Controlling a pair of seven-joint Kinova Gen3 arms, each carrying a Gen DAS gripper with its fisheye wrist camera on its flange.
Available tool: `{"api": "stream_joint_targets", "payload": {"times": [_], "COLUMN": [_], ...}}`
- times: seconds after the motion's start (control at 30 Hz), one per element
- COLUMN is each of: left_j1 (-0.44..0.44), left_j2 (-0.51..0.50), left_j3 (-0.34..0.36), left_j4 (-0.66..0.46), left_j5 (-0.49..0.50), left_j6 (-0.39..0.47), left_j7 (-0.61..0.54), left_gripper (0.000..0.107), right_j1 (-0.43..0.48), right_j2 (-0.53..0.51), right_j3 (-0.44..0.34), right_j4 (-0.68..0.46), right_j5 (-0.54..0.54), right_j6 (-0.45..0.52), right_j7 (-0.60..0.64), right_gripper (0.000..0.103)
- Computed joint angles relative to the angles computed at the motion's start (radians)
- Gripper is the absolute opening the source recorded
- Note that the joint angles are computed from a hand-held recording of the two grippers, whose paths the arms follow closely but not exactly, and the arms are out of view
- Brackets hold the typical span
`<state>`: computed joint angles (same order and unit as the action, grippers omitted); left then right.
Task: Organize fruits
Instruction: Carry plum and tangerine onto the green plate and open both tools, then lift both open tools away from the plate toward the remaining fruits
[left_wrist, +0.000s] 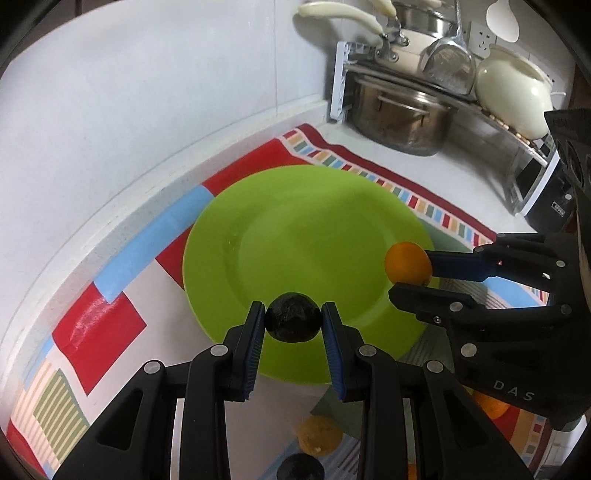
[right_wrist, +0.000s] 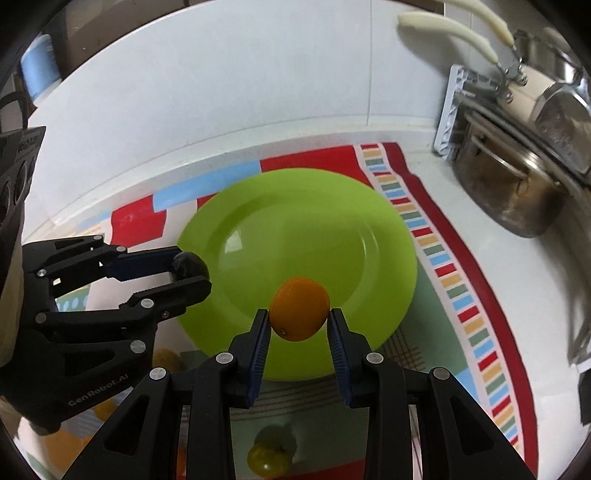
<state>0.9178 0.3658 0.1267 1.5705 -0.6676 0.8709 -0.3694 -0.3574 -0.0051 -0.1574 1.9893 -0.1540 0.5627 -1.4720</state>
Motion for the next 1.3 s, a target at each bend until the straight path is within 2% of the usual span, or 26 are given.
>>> {"api": "stream_joint_targets", "payload": {"times": [0.1,0.17,0.23,0.37,0.6,0.77,0.87,1.0,1.07,1.2,1.3], "left_j1": [-0.010,-0.006,0.012,0.043,0.113,0.171,0.207,0.245,0.271,0.326,0.366], "left_j2": [0.007,0.008,0.004,-0.003,-0.042,-0.064,-0.079,-0.095,-0.093,-0.086,-0.082], "left_j3": [-0.001,-0.005,-0.015,-0.010,0.026,0.071,0.094,0.131,0.147,0.171,0.185], "left_j4": [-0.001,-0.002,0.001,-0.013,-0.010,-0.024,-0.030,-0.035,-0.045,-0.061,-0.064], "left_j5": [0.009,0.007,-0.018,-0.052,-0.126,-0.196,-0.237,-0.272,-0.288,-0.322,-0.338], "left_j6": [-0.010,-0.005,0.004,0.068,0.182,0.288,0.349,0.422,0.470,0.560,0.612], "left_j7": [-0.008,-0.004,0.022,0.062,0.201,0.270,0.327,0.394,0.419,0.458,0.491], "left_gripper": [0.031,0.041,0.047,0.047,0.048,0.057,0.062,0.070,0.072,0.077,0.081], "right_j1": [0.003,0.005,0.005,0.009,0.006,-0.003,-0.004,-0.003,0.003,0.010,0.005], "right_j2": [0.020,0.026,0.022,0.000,-0.120,-0.233,-0.303,-0.384,-0.418,-0.486,-0.527], "right_j3": [0.003,0.003,0.003,0.005,-0.015,-0.019,-0.030,-0.048,-0.062,-0.085,-0.087], "right_j4": [-0.012,-0.015,-0.010,-0.004,0.057,0.105,0.127,0.149,0.159,0.170,0.176], "right_j5": [-0.013,-0.017,-0.010,-0.015,0.053,0.055,0.049,0.046,0.047,0.050,0.040], "right_j6": [0.008,0.008,-0.004,-0.005,-0.026,-0.027,-0.015,0.011,0.022,0.059,0.088], "right_j7": [0.013,0.015,0.001,-0.012,-0.112,-0.148,-0.171,-0.200,-0.222,-0.252,-0.266], "right_gripper": [0.033,0.033,0.033,0.035,0.035,0.036,0.043,0.045,0.054,0.054,0.063]}}
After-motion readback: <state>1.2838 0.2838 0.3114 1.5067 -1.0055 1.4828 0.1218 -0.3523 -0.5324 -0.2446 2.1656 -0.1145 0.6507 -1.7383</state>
